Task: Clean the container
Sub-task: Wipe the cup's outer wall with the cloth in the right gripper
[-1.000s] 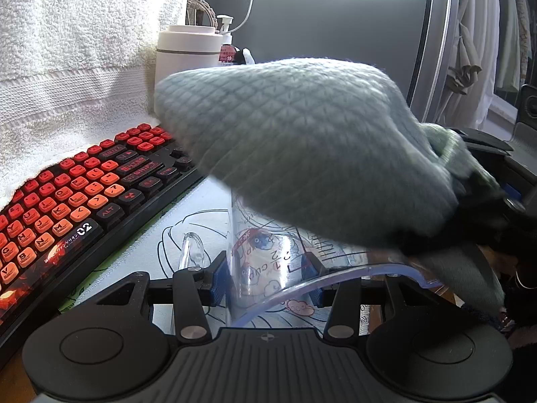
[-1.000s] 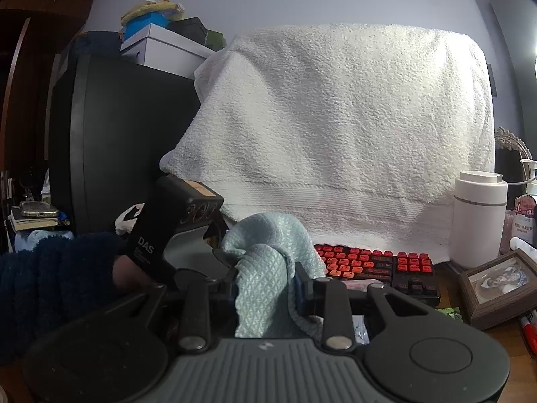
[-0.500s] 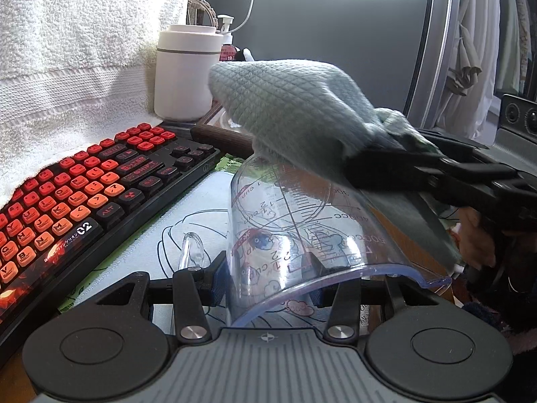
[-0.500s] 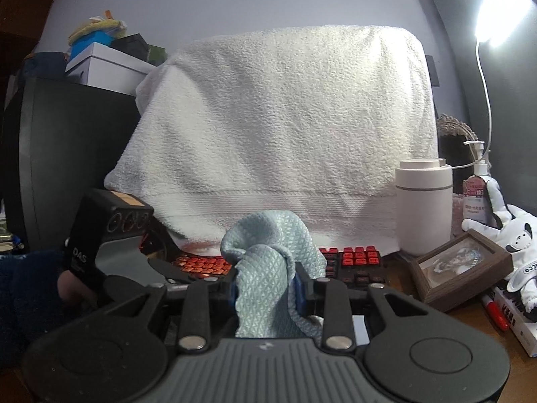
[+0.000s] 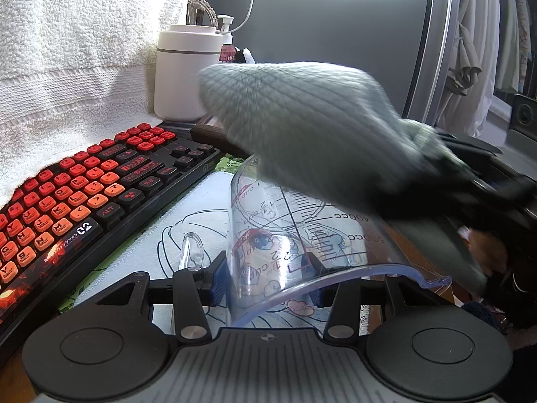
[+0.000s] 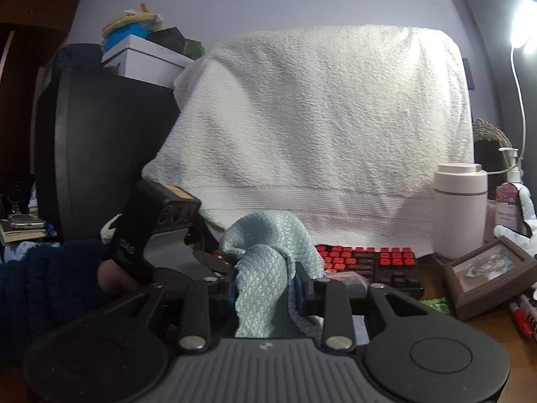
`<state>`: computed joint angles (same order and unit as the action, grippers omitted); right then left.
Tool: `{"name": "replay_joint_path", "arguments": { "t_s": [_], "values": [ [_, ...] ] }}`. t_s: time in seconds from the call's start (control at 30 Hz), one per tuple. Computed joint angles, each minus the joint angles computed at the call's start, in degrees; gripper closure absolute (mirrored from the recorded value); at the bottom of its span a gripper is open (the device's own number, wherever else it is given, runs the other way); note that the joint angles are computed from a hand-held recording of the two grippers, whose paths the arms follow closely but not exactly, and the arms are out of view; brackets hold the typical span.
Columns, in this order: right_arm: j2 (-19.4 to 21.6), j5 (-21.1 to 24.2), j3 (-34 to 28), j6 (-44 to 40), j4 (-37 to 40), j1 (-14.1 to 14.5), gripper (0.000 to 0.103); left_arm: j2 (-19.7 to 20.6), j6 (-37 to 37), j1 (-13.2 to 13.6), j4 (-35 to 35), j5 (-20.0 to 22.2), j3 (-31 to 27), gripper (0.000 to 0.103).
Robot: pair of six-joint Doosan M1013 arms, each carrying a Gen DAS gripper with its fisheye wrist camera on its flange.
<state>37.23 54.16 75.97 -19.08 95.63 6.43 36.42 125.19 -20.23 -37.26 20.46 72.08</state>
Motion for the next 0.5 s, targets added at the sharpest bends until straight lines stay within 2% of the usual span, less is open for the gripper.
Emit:
{"name": "replay_joint_path", "arguments": {
  "t_s": [0.17, 0.33, 0.4, 0.5],
  "values": [
    [0.33, -4.54, -0.17, 2.02, 2.52, -0.18, 0.073, -0.01, 0.01, 0.00, -0.04, 0.02, 0.01, 0.058],
    [0.39, -5.80, -0.11, 2.93, 3.22, 0.01, 0.073, 0.04, 0.10, 0.05, -0.18, 0.08, -0.05, 0.058],
    [0.21, -5.26, 0.05, 2.77, 2.74, 0.09, 0.073, 0.06, 0.13, 0.07, -0.20, 0.10, -0.09, 0.058],
    [0.09, -2.07, 0.15, 2.61, 1.08, -0.06, 0.073, 0.05, 0.15, 0.06, -0.24, 0.10, -0.07, 0.058]
  ]
}}
